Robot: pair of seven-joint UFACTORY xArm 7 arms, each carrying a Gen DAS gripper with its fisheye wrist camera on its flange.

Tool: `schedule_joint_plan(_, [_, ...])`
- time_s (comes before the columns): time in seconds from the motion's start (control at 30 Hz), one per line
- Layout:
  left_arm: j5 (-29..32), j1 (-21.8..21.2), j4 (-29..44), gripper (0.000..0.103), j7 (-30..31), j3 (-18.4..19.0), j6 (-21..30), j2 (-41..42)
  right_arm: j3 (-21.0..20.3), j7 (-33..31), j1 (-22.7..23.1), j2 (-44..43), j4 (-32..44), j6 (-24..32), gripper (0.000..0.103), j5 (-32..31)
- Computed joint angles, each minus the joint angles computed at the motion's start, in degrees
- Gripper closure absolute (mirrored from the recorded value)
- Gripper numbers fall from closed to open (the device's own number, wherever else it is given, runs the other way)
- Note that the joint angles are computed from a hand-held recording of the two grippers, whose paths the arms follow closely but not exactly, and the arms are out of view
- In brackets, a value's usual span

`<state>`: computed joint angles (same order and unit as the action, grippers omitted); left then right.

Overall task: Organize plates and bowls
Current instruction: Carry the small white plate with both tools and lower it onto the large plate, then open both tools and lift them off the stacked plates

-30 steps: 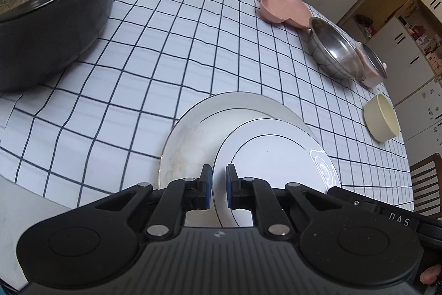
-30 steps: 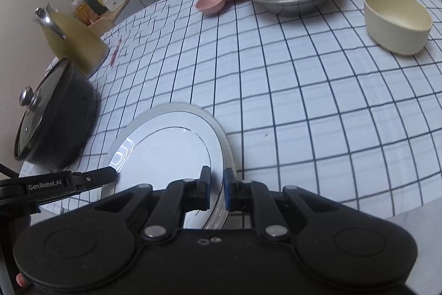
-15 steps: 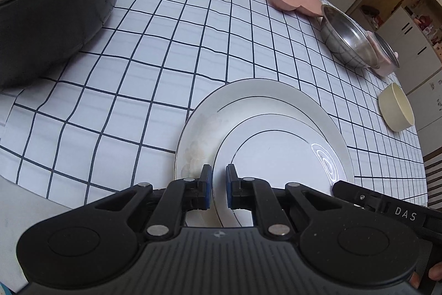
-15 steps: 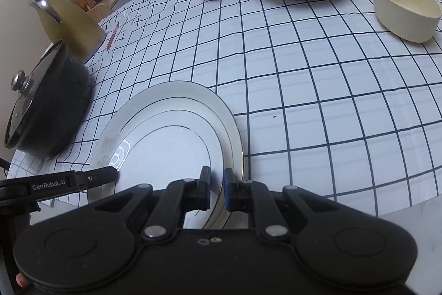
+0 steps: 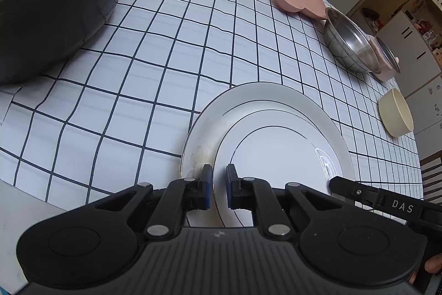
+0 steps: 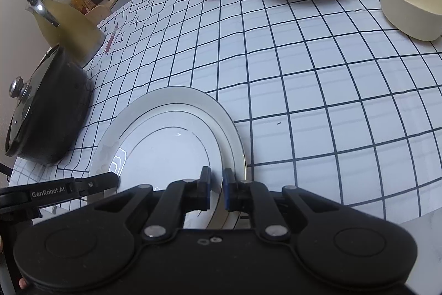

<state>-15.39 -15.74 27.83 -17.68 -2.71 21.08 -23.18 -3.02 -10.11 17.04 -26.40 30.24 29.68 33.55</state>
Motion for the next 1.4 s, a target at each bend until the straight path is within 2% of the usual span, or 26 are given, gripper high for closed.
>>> schedule_joint_plan(0.17, [1.3,0.8,-0.3,0.093,-0.4,-0.2,0.5,-1.2,-0.1,-0.6,0.4,1.0,0.6,-0.5,0.094,0.5])
schedule_joint_plan(0.33, [5.2,2.6,-0.6,0.093,-2.0,-2.1,0.9,-2.7,0.8,-0.4,0.1,1.5,0.8,-1.0,0.093,-0.7])
schedule_joint_plan(0.43, [6.9,3.0,-1.1,0.093,-2.8,-2.6,1.2,-3.9,1.8,0.7,-0.5,0.9,0.7,-1.1,0.091,-2.7])
schedule_joint_plan(0.5, [8.4,3.5,-1.2,0.093,-3.4,-3.3,1.5,-4.6,1.9,1.2,-0.5,0.2,0.4,-1.3,0.084,-3.6])
schedule_joint_plan(0.63, [10.3,3.7,-1.7,0.093,-4.0,-3.7,2.0,-6.8,2.3,2.3,-0.3,-1.5,-0.1,-1.1,0.081,-5.6])
schedule_joint_plan(1.27, [11.9,0.0,-0.2,0.092,-2.4,-4.8,3.0,-13.4,3.8,8.3,1.4,-14.9,-3.2,-1.1,0.065,-14.3])
schedule_joint_plan(1.4, [12.4,-0.1,0.6,0.091,-2.2,-5.5,2.7,-14.0,3.9,9.4,1.2,-16.6,-3.0,-1.2,0.059,-16.0])
